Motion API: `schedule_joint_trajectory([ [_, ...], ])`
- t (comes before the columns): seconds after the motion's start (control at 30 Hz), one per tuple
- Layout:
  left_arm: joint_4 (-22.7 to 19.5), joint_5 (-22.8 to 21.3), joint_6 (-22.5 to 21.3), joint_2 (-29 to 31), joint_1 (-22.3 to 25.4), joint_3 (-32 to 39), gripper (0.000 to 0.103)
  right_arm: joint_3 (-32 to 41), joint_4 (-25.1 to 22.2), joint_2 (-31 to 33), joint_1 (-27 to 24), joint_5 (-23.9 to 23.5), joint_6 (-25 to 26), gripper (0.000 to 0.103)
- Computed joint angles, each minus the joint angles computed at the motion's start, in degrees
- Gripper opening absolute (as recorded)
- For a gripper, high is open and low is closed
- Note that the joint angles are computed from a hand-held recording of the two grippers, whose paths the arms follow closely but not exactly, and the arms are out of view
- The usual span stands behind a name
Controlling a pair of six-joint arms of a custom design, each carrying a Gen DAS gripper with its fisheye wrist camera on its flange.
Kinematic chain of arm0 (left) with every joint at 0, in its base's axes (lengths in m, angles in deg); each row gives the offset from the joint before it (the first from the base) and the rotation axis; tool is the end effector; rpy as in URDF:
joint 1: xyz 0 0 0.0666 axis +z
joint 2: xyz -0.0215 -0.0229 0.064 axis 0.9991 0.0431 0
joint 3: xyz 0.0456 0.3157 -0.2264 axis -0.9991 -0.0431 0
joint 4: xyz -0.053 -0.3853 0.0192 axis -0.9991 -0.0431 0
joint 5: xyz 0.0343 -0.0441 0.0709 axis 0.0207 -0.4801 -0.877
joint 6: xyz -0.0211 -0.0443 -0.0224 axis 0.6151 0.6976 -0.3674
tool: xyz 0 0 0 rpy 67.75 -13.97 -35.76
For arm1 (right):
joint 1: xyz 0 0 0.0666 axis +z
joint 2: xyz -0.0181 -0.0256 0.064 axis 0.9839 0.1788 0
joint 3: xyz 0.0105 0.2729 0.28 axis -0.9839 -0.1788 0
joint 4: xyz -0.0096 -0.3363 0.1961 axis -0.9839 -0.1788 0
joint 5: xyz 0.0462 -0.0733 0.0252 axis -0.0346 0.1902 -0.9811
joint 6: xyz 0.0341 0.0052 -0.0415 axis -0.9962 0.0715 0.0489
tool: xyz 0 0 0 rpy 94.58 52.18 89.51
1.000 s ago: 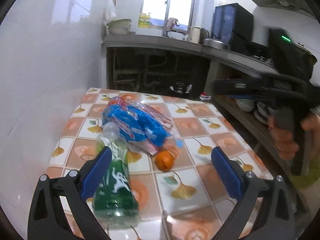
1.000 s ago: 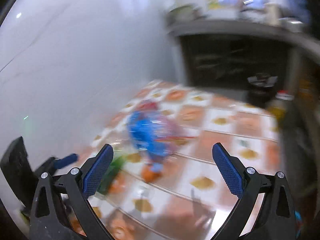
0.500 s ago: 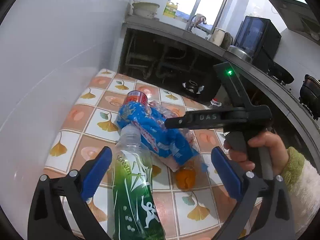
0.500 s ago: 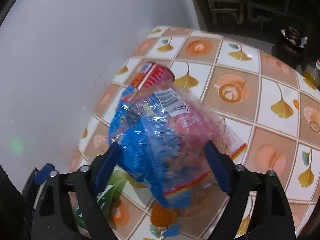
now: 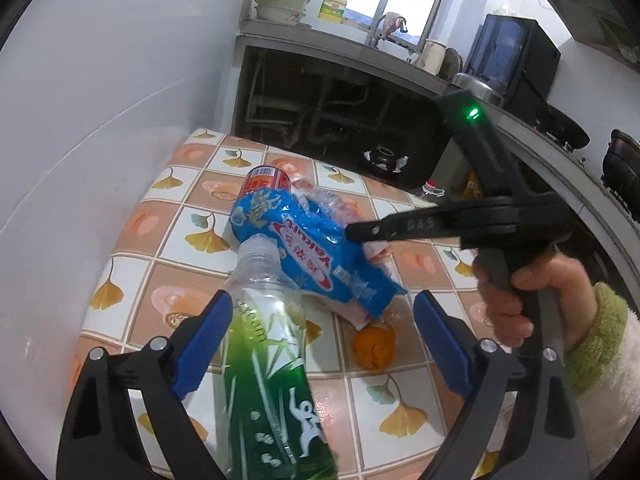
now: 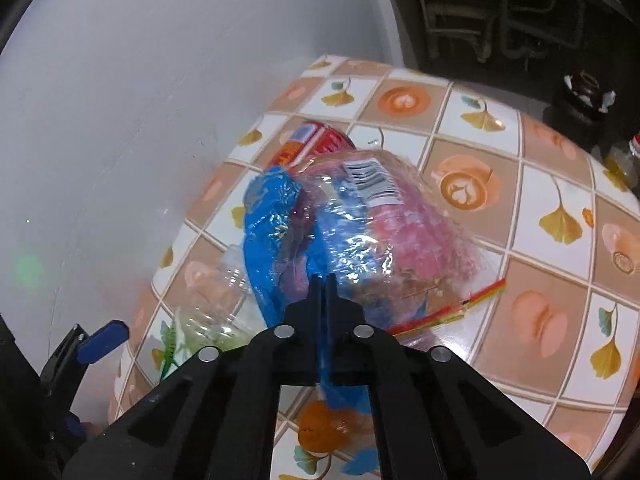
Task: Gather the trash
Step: 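Grasp the blue plastic bag with the right tool while the left tool grasps the green bottle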
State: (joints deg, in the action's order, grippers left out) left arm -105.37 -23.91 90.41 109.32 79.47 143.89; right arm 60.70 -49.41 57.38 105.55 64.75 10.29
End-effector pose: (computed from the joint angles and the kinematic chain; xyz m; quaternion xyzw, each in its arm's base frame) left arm 0.2920 -0.0519 0.6616 0.0829 0.9027 -0.1732 0.3850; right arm 0.4384 0.2192 0.6291 -0.1025 0.9502 0.1842 0.2297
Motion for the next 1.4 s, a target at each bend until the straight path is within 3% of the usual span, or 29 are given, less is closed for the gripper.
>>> schedule_joint_trajectory([
  [0.3,-0.6,-2.8,-0.7,-0.6,-1.5,-1.8,0.089,-3.2,3.6,-6.1,-1.3,1.7,0.6,0.000],
  [0.6,-1.6,-6.3,-2.1,-0.8,-3.3,-3.1,0.088,-12.0,4.6,-13.6,-4.3,-4.7,-1.0,0.000],
  [0.83,-2.5,-4.6,-2.6,-1.4,-2.1,-4.6,0.088,-19.0,-0.4,-19.9,-4.2,-7.7,0.9,0.000],
  [0.97,-2.6,-3.7,-3.2,-1.7,-1.4,-5.2,0.088,-22.5,-3.1,-23.4,-3.8,-7.0,1.2,0.000],
  [1.23,-5.0,-0.9,-3.4,-0.7,-0.7,-5.1,0.088,-29.8,-3.2,-32.0,-3.5,-5.6,-6.4,0.000],
  [1.33,-6.2,-1.0,-3.1,0.2,-1.1,-4.7,0.087,-31.1,-1.9,-34.4,-2.8,-4.2,-9.3,0.006],
  [1.4,-6.7,-1.0,-2.9,0.4,-1.3,-4.8,0.076,-31.7,-0.9,-35.5,-2.3,-3.5,-10.7,0.016],
])
